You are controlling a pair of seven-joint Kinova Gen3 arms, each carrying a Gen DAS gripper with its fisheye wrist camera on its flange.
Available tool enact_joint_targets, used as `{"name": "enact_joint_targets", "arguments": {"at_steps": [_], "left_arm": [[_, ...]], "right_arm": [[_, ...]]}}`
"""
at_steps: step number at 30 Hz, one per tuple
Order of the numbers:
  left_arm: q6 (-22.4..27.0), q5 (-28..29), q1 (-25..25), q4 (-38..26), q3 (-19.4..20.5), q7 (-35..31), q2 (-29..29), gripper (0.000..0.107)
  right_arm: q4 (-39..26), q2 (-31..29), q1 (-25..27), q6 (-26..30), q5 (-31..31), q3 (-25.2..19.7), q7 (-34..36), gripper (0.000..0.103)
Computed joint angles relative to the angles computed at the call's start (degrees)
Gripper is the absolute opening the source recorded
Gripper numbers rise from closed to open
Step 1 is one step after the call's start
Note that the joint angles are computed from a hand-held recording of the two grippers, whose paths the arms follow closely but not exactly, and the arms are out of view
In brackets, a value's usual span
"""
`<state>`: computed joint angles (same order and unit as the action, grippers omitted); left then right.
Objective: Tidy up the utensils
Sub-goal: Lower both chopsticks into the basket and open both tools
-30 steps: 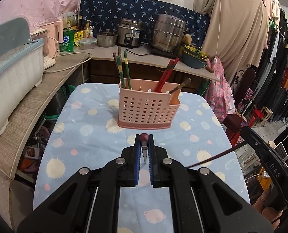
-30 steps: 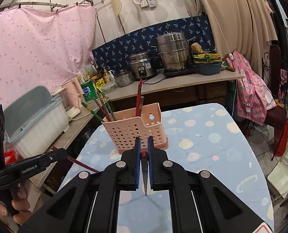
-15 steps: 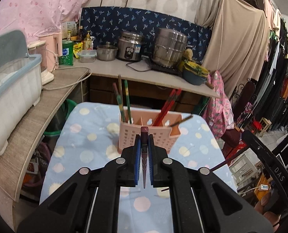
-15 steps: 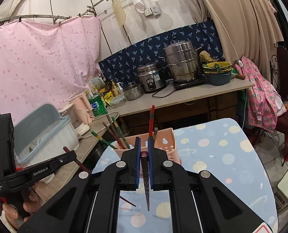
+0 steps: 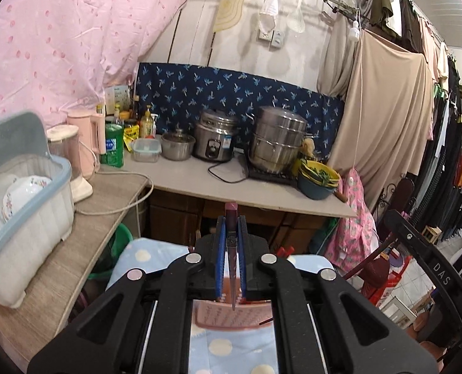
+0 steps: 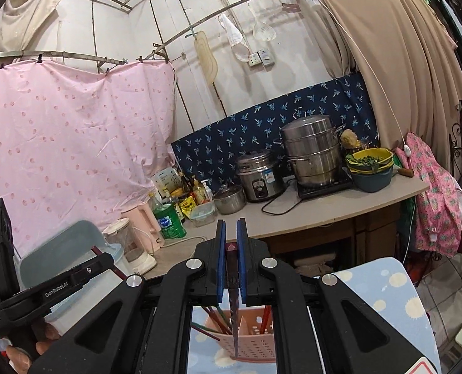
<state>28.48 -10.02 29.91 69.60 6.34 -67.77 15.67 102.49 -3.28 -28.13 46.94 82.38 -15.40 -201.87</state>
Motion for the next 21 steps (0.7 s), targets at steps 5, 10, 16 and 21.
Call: {"name": "enact_joint_targets", "arguments": {"at_steps": [5,10,16,21], "left_arm": [[1.10,-2.92,1.81,-4.40,-1.91,1.75,2.73,0.007],[2.75,-4.04,2.64,-7.96,-2.88,2.08,5.70,0.007],[4.12,-3.15,2.50,-10.13,-2.92,0.99,7.98,0.007],[4.90,-2.86,2.94,-11.20,-3.23,0.36,9.43,0.007]], "right_arm": [[-3.50,2.44,0.99,-1.54,0.90,1.89,1.68,0.007],[-6.19,5.05,1.39,-3.28,0.78,3.99,2.91,0.007],[-7.44,7.46,1.48,-5.68,-0.90,6.19,4.08,0.007],[-7.59,8.80,1.34,-7.37,-2.57,7.42,5.19,0.007]]}}
